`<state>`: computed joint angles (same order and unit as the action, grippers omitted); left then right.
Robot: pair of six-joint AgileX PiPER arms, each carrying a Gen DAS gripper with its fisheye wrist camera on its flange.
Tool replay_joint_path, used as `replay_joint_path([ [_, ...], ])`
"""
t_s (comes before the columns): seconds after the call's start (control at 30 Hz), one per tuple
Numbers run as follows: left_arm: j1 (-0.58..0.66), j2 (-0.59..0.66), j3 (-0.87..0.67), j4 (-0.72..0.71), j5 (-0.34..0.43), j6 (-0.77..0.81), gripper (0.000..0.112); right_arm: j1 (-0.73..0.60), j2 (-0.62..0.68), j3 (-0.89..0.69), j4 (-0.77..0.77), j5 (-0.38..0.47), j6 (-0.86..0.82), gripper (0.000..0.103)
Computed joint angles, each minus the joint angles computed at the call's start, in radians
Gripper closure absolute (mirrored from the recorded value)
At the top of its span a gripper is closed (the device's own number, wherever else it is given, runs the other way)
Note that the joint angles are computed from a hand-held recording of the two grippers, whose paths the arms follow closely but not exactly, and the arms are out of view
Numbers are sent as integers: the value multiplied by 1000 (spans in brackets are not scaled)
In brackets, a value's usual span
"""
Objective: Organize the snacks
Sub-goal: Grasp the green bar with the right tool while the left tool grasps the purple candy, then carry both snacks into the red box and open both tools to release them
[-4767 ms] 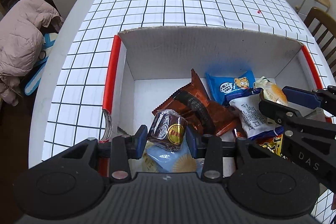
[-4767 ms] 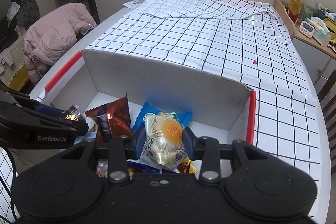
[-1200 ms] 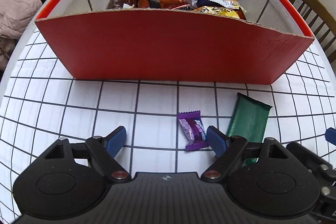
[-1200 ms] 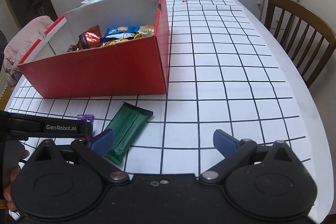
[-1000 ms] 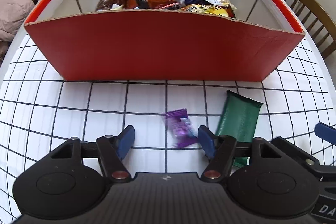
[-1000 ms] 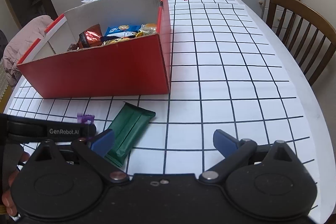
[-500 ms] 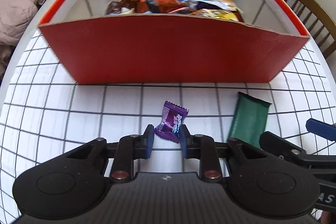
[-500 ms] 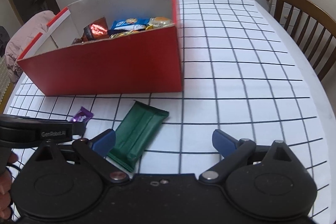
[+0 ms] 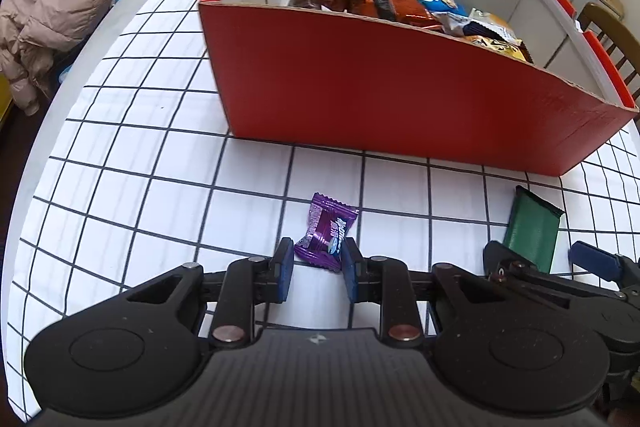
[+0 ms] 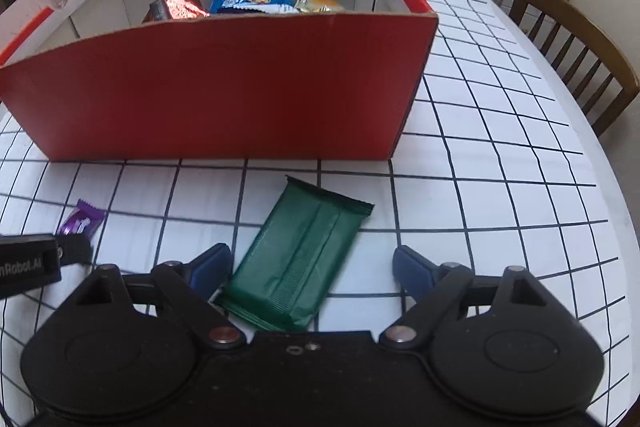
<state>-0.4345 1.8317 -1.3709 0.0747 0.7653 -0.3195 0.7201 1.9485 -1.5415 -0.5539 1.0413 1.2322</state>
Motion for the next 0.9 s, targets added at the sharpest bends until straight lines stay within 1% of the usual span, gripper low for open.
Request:
replay_joint_path([
  [0.07, 11, -9, 12, -12, -7, 15, 87, 3, 1, 3, -9, -10, 15, 22],
  [0.13, 15, -11, 16, -26, -12, 30, 87, 8, -13, 24, -12, -30, 42, 31],
  [0.17, 22, -15, 22, -38, -17, 46, 87, 13, -16, 31, -21, -31, 51, 33],
  [0.2, 24, -17, 25, -48, -19, 56, 87, 19, -24, 43, -30, -38, 58, 38],
  [0.23, 26, -18, 26, -54, -20, 64, 87, 24, -33, 59, -41, -46, 67, 46],
  [0.3, 31, -22, 28, -67, -20, 80, 87, 34, -47, 79, -54, -50, 75, 55],
  [0.33, 34, -27, 33, -79, -21, 93, 87, 36, -58, 92, -54, -57, 79, 58],
  [0.5, 41, -43, 40, -108, -24, 129, 87, 37, -113, 161, -48, -100, 107, 59],
  [0.6, 47, -60, 47, -131, -25, 156, 87, 51, -144, 185, -64, -104, 125, 59],
  [0.8, 83, -118, 65, -207, -6, 232, 87, 94, -214, 206, -92, -90, 144, 59],
  [0.9, 98, -152, 67, -238, 15, 257, 87, 111, -243, 190, -93, -65, 127, 59],
])
